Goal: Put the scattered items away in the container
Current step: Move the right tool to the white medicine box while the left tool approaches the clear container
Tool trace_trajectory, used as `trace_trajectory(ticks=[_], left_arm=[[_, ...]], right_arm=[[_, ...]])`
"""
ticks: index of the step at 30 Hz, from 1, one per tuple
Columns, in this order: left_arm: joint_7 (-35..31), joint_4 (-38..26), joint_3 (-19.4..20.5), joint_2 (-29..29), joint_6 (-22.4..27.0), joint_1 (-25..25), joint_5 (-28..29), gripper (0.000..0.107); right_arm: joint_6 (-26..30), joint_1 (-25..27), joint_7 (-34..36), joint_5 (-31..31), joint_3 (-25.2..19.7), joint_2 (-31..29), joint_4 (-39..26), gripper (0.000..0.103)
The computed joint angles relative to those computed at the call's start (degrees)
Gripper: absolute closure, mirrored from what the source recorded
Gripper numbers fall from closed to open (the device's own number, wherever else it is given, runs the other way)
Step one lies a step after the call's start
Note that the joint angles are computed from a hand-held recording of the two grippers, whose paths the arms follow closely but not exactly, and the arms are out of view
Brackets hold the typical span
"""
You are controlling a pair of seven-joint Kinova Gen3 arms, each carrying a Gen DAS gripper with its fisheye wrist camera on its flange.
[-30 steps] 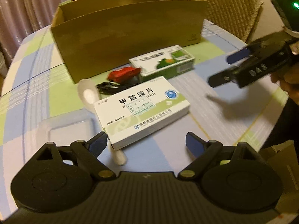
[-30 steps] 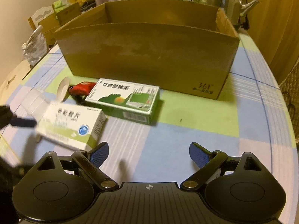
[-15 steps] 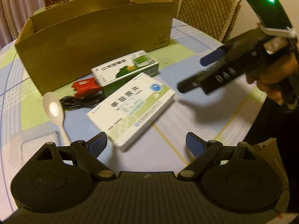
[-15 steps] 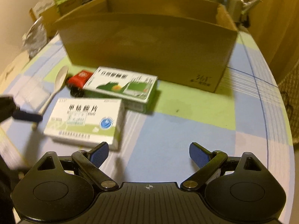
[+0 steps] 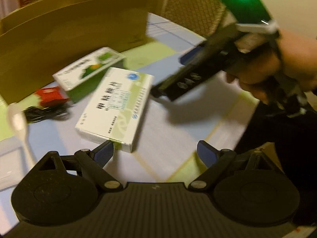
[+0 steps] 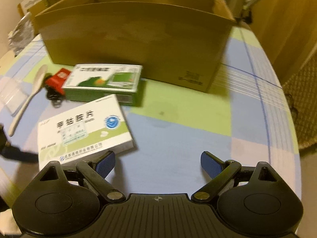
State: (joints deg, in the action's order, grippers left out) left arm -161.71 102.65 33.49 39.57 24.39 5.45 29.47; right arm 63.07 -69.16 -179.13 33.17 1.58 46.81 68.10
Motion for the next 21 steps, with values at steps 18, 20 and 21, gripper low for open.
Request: trace_trajectory(ticks=[18, 20, 21], left_arm=[[2.0, -8.5, -2.0, 3.5, 4.4, -0.6, -1.6, 0.018], [0.7, -8.2, -1.7, 3.3, 5.4, -0.5, -1.3, 0.018], [0.0, -7.7, -1.5, 3.1, 5.9, -0.6, -0.9, 0.018]], right_arm=[[-2.9, -0.8, -4.7, 1.7, 0.0, -1.5, 3.7, 0.012], [-3.1, -0.9, -5.6, 1.8, 0.2, -1.8, 4.1, 0.012], [-3.3, -1.0, -6.2, 1.9, 0.2, -2.1, 4.4, 0.012]])
